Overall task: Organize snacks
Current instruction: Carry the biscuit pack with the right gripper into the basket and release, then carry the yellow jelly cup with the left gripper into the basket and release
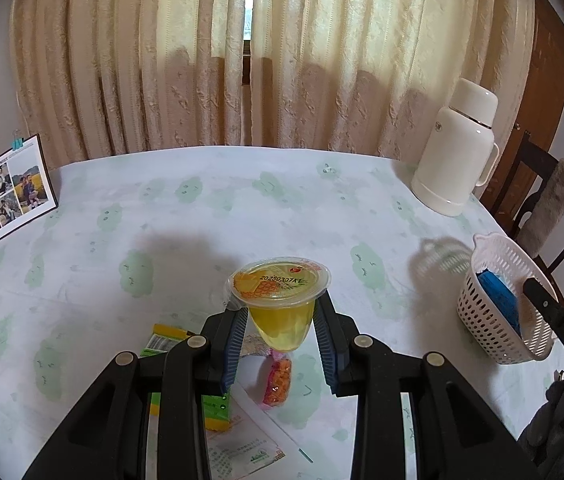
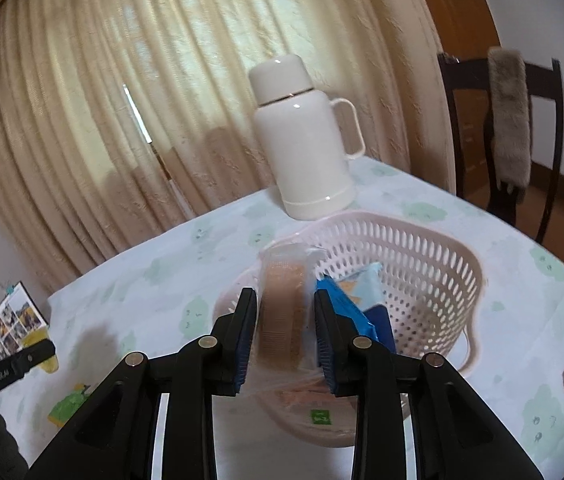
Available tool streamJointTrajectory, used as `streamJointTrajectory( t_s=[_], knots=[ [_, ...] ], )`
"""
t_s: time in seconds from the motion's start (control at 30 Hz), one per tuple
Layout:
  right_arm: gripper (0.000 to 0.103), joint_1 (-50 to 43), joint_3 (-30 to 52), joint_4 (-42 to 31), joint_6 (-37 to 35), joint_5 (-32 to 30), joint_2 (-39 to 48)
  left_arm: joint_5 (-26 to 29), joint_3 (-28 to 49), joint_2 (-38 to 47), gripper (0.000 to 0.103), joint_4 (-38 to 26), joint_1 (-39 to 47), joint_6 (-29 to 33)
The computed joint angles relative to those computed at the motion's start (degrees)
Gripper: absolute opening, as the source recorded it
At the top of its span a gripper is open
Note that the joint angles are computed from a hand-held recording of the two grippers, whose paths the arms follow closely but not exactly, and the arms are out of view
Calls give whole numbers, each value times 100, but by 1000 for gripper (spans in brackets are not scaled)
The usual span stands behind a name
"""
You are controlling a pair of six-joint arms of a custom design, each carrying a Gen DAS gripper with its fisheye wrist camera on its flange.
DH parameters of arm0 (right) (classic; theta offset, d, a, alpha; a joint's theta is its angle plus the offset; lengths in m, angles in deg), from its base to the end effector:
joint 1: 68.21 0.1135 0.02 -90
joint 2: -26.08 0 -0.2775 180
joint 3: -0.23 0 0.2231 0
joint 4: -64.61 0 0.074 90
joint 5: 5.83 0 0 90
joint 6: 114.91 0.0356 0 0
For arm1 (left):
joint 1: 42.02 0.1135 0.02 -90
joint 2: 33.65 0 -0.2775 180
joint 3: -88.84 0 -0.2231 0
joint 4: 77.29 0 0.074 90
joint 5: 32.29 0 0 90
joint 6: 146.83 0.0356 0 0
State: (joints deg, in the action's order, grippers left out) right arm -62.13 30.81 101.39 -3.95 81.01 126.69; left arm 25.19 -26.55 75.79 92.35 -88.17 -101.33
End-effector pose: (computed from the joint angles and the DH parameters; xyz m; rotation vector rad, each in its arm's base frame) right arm 0.2373 0.0273 0.1165 0.2488 2.1545 0.3320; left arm 0.2424 -0.2247 0.1325 -0.1792 2.3290 -0.0415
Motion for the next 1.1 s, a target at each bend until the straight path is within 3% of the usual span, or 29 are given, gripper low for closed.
streamJointTrajectory(
  t_s=[0.1, 0.4, 0.67, 1.1],
  knots=[
    [59, -175, -26, 56, 143, -168, 57, 6, 39, 34, 30, -22, -27, 8],
    [59, -79, -357, 551, 94, 343, -163, 22, 109, 116, 30, -34, -70, 60],
    [59, -595, -601, 992, -42, 315, -183, 237, 290, 283, 30, -45, -119, 119],
    [59, -1472, -776, 1369, -294, 137, -110, 279, 1832, 874, 30, -773, -534, 726]
  ],
)
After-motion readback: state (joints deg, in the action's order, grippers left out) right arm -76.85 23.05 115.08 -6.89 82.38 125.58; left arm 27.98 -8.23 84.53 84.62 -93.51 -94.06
